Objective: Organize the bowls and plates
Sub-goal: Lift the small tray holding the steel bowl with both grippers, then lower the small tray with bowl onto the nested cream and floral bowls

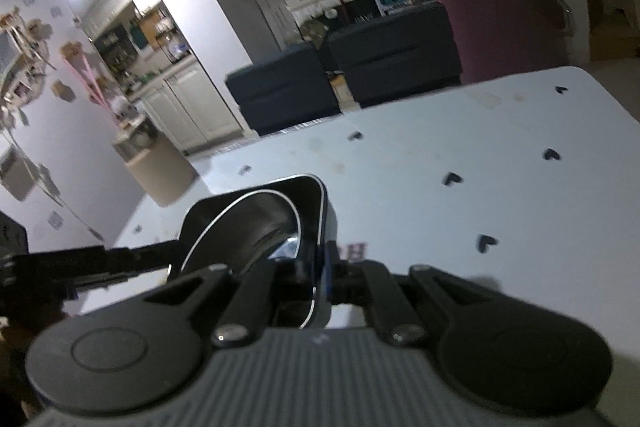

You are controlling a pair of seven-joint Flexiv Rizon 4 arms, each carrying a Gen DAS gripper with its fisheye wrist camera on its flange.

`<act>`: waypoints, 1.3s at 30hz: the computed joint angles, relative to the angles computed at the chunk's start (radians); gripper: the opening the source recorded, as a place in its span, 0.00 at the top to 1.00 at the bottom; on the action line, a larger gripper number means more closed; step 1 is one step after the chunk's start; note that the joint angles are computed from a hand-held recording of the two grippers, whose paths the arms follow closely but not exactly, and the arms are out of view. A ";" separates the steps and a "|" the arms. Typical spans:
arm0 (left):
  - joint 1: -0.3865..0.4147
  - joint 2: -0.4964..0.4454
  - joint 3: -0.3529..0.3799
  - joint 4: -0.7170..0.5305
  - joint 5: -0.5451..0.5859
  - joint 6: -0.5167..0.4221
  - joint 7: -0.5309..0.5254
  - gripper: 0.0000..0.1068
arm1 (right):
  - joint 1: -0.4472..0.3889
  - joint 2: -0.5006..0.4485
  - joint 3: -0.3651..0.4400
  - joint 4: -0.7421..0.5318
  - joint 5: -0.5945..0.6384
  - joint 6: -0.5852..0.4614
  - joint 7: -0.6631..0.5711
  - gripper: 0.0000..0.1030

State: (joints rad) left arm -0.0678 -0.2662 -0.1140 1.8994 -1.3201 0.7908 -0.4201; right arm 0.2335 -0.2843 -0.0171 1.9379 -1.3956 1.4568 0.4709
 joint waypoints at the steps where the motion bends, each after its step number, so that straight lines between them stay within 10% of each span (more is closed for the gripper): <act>1: 0.006 0.006 0.004 0.004 -0.007 -0.007 0.003 0.90 | 0.005 -0.006 -0.008 -0.014 -0.036 0.006 0.039 0.94; 15: 0.081 0.034 0.060 0.034 -0.080 -0.026 0.009 0.90 | 0.036 -0.150 0.002 -0.199 -0.086 0.059 0.127 0.94; 39: 0.179 -0.046 0.073 0.015 0.039 0.014 -0.095 0.90 | 0.157 -0.308 0.141 -0.362 0.655 -0.122 -0.477 0.94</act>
